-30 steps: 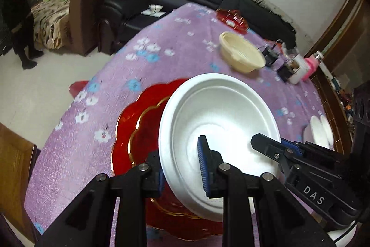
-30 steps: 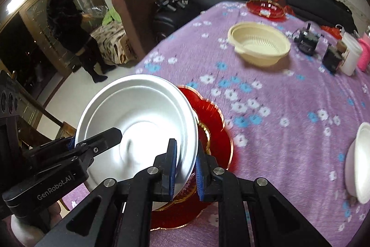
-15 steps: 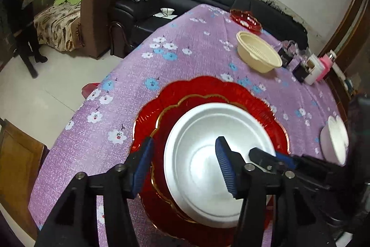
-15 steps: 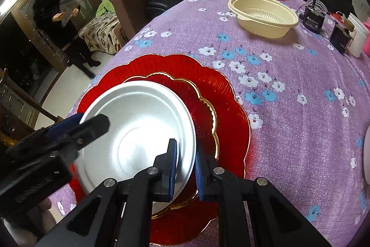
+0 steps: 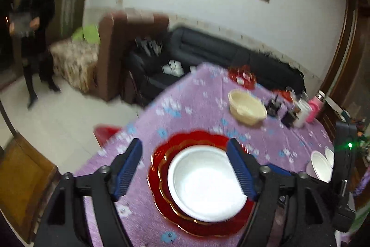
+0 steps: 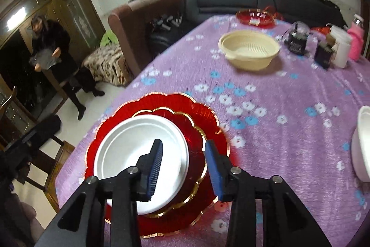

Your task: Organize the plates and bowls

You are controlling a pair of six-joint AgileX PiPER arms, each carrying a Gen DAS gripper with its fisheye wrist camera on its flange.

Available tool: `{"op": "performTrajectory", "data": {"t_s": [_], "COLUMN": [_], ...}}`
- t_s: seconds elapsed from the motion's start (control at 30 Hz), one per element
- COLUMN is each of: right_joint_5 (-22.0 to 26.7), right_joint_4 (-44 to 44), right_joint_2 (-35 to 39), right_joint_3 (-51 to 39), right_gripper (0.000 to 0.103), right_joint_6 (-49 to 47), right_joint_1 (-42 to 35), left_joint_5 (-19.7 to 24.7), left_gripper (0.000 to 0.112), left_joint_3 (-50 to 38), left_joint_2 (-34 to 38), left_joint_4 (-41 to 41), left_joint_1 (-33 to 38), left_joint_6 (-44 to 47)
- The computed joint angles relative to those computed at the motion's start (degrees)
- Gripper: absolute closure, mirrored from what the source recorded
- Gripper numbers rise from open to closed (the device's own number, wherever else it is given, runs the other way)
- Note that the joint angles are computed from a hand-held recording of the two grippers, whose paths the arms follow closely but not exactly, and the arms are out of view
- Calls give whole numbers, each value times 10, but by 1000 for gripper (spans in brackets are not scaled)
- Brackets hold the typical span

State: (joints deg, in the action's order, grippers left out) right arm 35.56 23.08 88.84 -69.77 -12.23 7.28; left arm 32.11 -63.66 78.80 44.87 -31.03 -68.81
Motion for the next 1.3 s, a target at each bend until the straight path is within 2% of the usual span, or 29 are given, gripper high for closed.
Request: {"op": "performTrajectory", "data": {"t_s": [0.07,0.17,0.2,0.27,0.33,0.37,0.47,0.53,0.63,0.77,0.93,1.03,1.13,1.23,1.3], "right_joint_5": [-15,-51,-66,-103,-130,-123,-46,-19,-8,21,-11,-51,-63,-70,-60], "right_joint_4": [12,0,-5,-25,-9,33,150,176,187,231,247,238,261,342,350], "right_joint_2": [-35,-86,-105,-144,-182,-194,-199,-197,-181,-127,-58,-19,12,30,52], "right_joint_3": [31,77,95,136,177,187,185,180,165,115,71,51,38,53,49], "right_gripper": [55,49,48,34,26,25,25,25,25,25,25,26,26,26,31], "right_joint_6": [-19,-28,-34,-43,-81,-132,-272,-313,-336,-354,-360,-354,-370,-440,-440], "right_joint_1": [-10,-20,-25,-38,-70,-100,-218,-290,-365,-462,-492,-491,-497,-517,-529], "left_joint_5": [61,120,135,165,173,172,145,135,116,89,75,92,121,157,190], "left_gripper": [23,17,16,14,13,13,13,13,13,13,13,13,13,13,13], "left_joint_3": [2,23,21,13,0,-7,-32,-54,-94,-157,-260,-339,-421,-508,-586], "left_joint_2": [-18,-32,-33,-31,-27,-25,-15,0,34,93,186,253,320,390,446], "left_joint_4": [115,262,280,309,310,303,267,240,182,87,-75,-170,-220,-238,-260], "left_joint_1": [-58,-134,-152,-187,-206,-209,-203,-201,-196,-196,-181,-173,-174,-181,-184], "left_joint_6": [-99,-223,-232,-235,-220,-211,-182,-159,-102,-10,115,183,227,255,279]}}
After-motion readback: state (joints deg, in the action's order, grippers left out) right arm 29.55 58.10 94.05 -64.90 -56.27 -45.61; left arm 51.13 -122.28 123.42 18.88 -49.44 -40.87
